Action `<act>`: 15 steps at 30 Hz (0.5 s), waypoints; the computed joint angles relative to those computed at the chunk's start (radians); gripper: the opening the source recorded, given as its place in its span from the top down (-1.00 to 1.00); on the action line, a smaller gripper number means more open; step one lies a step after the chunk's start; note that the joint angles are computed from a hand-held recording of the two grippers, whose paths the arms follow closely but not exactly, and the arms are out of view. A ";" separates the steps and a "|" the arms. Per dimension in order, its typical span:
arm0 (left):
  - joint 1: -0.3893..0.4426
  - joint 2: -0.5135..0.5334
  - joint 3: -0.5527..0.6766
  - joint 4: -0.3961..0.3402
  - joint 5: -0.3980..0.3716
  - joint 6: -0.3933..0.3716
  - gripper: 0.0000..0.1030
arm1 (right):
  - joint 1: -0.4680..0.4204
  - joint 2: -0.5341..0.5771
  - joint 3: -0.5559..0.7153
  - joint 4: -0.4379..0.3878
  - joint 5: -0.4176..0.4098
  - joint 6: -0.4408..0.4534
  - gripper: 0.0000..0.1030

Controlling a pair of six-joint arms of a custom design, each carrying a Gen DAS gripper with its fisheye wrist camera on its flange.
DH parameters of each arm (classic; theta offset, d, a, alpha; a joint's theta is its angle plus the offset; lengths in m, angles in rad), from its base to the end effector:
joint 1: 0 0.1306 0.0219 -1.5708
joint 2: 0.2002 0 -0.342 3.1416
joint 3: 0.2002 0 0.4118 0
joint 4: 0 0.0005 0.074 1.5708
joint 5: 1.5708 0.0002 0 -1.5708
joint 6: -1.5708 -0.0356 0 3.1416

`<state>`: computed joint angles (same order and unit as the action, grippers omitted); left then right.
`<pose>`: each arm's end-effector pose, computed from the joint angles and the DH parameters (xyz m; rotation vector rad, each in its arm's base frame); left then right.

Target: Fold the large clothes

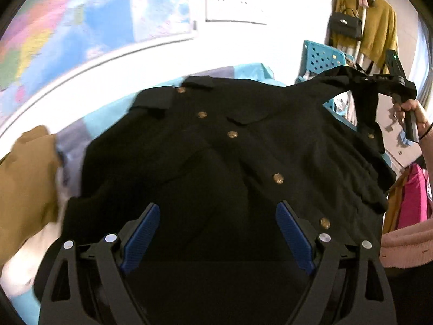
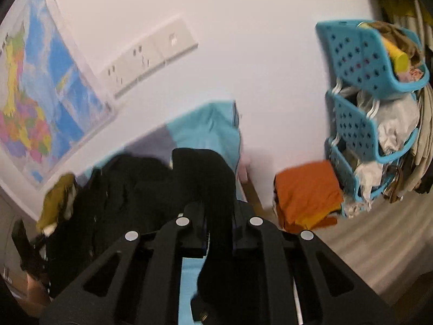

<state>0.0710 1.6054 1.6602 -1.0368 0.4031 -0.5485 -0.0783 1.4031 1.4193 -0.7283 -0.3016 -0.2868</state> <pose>0.5714 0.0261 0.3969 0.7279 2.3478 -0.2507 0.5256 -0.0311 0.4084 0.2579 2.2702 0.4530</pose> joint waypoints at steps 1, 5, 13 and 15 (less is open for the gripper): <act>-0.012 0.019 0.020 -0.011 -0.015 -0.006 -0.64 | 0.002 0.014 0.014 -0.009 -0.013 0.014 0.76; -0.038 0.078 0.098 -0.066 -0.007 -0.027 -0.64 | 0.015 -0.022 0.012 -0.002 -0.064 0.039 0.72; -0.068 0.178 0.254 -0.148 0.109 0.000 -0.64 | 0.204 0.071 0.266 -0.194 -0.107 0.249 0.68; -0.072 0.193 0.278 -0.159 0.150 0.015 -0.64 | 0.263 0.136 0.350 -0.241 -0.134 0.285 0.53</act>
